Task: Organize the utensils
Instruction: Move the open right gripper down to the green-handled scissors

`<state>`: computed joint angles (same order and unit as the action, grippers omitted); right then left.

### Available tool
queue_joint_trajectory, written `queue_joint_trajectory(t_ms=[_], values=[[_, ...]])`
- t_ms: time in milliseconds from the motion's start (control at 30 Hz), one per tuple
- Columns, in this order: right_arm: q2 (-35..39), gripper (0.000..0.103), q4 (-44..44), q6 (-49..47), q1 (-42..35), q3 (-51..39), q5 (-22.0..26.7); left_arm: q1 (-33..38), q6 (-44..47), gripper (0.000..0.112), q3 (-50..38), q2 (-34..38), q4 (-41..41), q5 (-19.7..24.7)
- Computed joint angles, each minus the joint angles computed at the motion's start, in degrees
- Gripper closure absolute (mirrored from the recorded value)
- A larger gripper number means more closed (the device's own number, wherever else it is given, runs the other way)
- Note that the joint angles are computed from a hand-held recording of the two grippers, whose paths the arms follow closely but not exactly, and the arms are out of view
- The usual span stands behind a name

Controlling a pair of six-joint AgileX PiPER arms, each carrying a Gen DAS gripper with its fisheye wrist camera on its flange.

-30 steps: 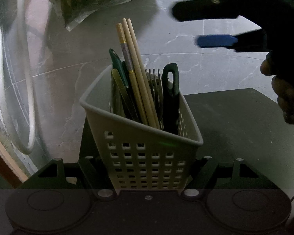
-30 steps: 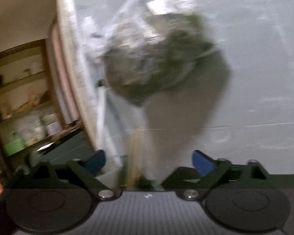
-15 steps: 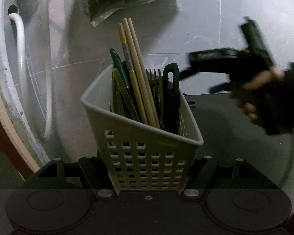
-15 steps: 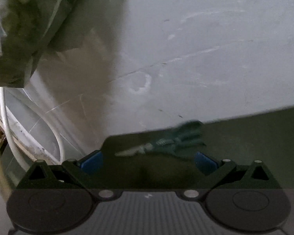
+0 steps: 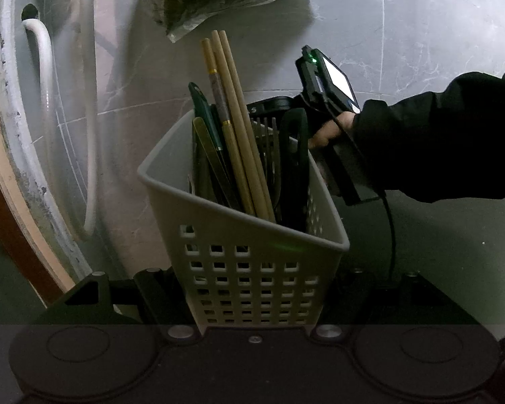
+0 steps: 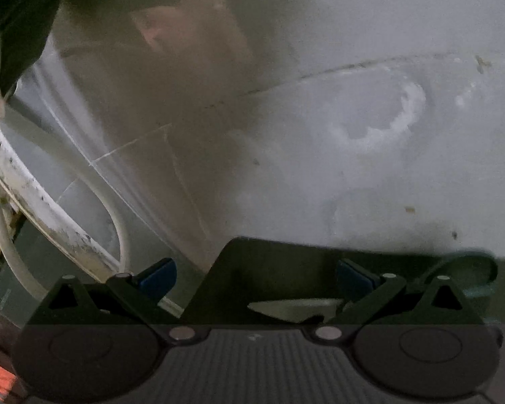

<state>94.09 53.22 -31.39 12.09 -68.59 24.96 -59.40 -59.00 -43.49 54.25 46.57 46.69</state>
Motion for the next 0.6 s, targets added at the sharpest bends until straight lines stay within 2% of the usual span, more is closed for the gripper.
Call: queue_joint_trajectory(t_ms=[267,467,600], values=[[-0.54,0.0,-0.47,1.35,-1.28,1.9,0.89,0.87,1.09,0.036,0.29,-0.52,-0.69,-0.62],[1.39,0.0,-9.34,10.24,1.14,-0.78,-1.96,0.72,1.38,0.036,0.06,-0.46,-1.02,-0.24],[4.03,0.001,-16.6,17.1,2.52,-4.38,-1.05,1.41,2.77,0.036,-0.34,-0.12,-1.77,-0.52]])
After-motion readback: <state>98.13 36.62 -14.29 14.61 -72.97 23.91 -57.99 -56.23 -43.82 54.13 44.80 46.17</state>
